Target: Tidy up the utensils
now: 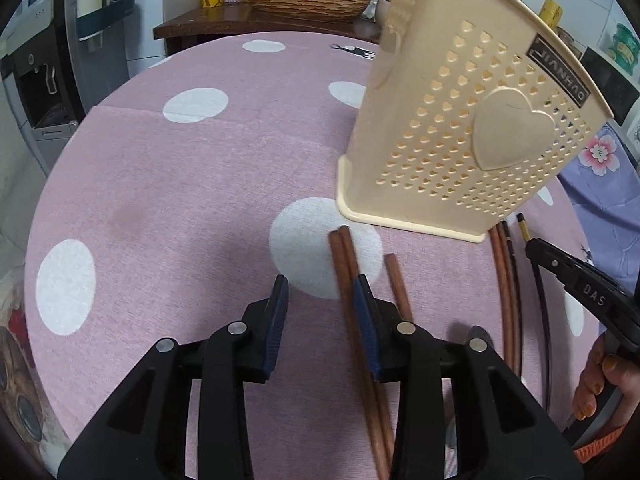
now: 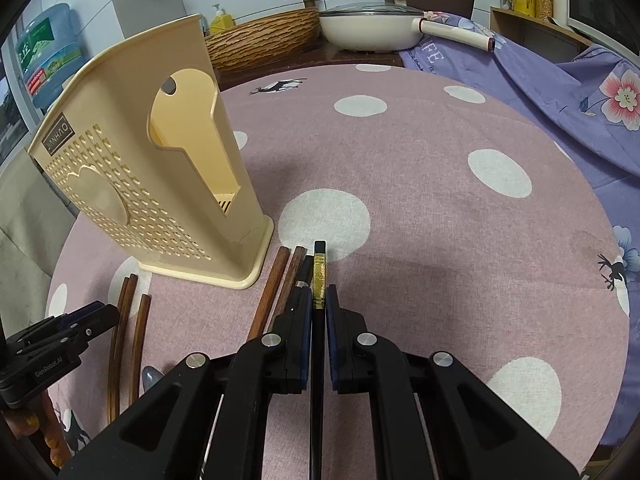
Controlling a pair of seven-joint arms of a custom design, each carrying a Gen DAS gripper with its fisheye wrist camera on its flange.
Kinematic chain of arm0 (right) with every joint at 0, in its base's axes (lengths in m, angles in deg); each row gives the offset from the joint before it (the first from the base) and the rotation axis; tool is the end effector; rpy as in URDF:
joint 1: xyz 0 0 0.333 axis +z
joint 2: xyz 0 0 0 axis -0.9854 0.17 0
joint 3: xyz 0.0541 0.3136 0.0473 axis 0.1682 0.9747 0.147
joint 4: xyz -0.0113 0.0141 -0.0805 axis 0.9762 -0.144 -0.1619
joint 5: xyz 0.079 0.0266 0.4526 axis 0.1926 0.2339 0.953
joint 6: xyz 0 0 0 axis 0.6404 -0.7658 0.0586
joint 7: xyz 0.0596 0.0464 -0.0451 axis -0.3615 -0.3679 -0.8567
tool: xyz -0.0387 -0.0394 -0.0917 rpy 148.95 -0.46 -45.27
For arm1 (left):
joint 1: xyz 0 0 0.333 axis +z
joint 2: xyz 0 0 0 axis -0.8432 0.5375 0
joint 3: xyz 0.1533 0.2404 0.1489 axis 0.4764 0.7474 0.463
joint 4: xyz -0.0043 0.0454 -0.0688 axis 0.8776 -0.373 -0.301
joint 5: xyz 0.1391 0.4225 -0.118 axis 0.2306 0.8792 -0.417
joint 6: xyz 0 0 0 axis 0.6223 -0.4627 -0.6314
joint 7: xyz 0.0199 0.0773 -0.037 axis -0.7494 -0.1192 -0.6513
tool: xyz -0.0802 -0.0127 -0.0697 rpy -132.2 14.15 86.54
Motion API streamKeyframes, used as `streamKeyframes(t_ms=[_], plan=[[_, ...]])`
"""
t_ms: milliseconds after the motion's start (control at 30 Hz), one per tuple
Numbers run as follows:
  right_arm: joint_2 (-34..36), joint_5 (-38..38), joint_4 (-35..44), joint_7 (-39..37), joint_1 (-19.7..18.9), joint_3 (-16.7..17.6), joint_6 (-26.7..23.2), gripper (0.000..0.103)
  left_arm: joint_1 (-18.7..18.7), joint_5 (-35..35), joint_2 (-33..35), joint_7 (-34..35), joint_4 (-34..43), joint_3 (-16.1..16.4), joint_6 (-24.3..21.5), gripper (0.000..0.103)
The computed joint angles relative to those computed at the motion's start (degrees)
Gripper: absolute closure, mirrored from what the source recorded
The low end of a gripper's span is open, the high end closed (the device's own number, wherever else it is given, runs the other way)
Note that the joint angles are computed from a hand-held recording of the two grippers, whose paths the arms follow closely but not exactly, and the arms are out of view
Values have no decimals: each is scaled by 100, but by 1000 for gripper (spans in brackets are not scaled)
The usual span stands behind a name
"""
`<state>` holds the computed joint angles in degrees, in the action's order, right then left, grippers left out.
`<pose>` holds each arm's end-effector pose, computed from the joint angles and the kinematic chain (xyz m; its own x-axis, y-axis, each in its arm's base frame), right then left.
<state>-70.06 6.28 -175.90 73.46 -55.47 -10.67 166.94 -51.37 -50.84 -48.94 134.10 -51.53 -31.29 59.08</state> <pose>0.6379 0.2982 0.4207 -0.2102 -0.9656 -0.1530 -0.7361 0.2593 -0.6253 0.7142 -0.0499 0.4213 -0.2976 -0.9376 0.1795 -0.8217 0.1559 -0.5482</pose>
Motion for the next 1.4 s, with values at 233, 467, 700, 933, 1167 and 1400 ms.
streamKeyframes(t_ms=[233, 467, 700, 933, 1167, 1400], plan=[[29, 139, -17, -37, -21, -6, 66, 96, -116, 470, -7, -191, -51, 72, 266, 68], [10, 184, -59, -62, -8, -20, 61, 96, -185, 768, -16, -374, -54, 79, 283, 67], [34, 223, -47, -94, -18, -8, 113, 96, -40, 652, 28, -409, 7, 55, 174, 66], [-2, 145, -92, -15, 27, -38, 144, 96, -241, 1325, -23, -808, -104, 123, 326, 61], [-1, 67, -101, 26, 15, -23, 111, 96, -320, 1689, -60, -1056, -206, 117, 525, 70], [40, -95, -6, 70, 57, -14, -68, 96, -446, 2121, -18, -1204, -133, 151, 515, 85]])
